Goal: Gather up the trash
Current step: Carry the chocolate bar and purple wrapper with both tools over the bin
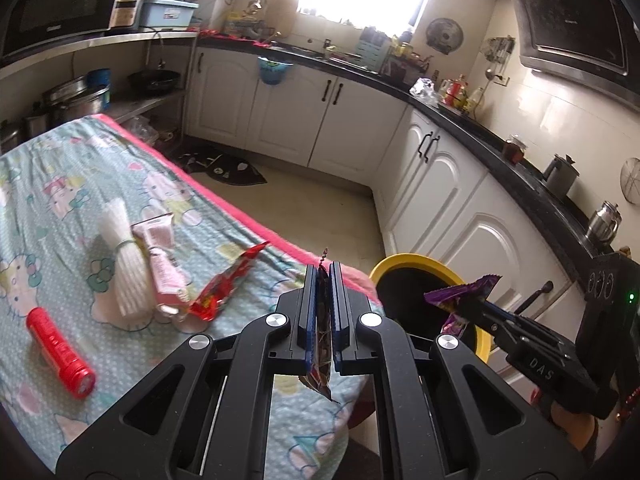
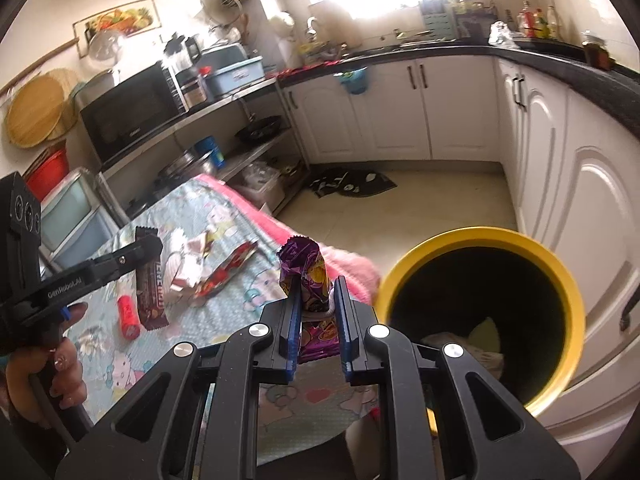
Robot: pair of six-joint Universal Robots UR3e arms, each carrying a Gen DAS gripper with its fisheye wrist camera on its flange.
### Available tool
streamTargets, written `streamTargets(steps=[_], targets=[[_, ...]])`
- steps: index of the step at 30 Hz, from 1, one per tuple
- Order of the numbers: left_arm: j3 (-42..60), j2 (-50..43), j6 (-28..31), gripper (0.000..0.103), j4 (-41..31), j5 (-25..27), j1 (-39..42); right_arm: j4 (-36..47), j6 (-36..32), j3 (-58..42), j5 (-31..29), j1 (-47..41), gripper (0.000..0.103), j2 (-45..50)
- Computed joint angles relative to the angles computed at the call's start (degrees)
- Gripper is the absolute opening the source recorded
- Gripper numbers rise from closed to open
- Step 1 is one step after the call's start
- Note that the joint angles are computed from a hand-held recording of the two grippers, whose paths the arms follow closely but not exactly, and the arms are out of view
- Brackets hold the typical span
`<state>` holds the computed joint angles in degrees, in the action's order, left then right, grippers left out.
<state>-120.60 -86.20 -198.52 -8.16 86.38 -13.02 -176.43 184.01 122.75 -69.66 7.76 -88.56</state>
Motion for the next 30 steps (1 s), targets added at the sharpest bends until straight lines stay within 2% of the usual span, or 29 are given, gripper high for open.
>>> streamTargets(steps=[12,30], targets=[[10.56,-8.99,0.05,0.003,-0.67,2.10,-6.99,-0.51,0.37,4.70,2.18,-8.08,0.016,-6.09],[26.06,-22.76,0.08,0.003,-2.35,2.21,-14.00,-3.52,1.52,12.00,4.04,-17.96,0.016,-12.73]])
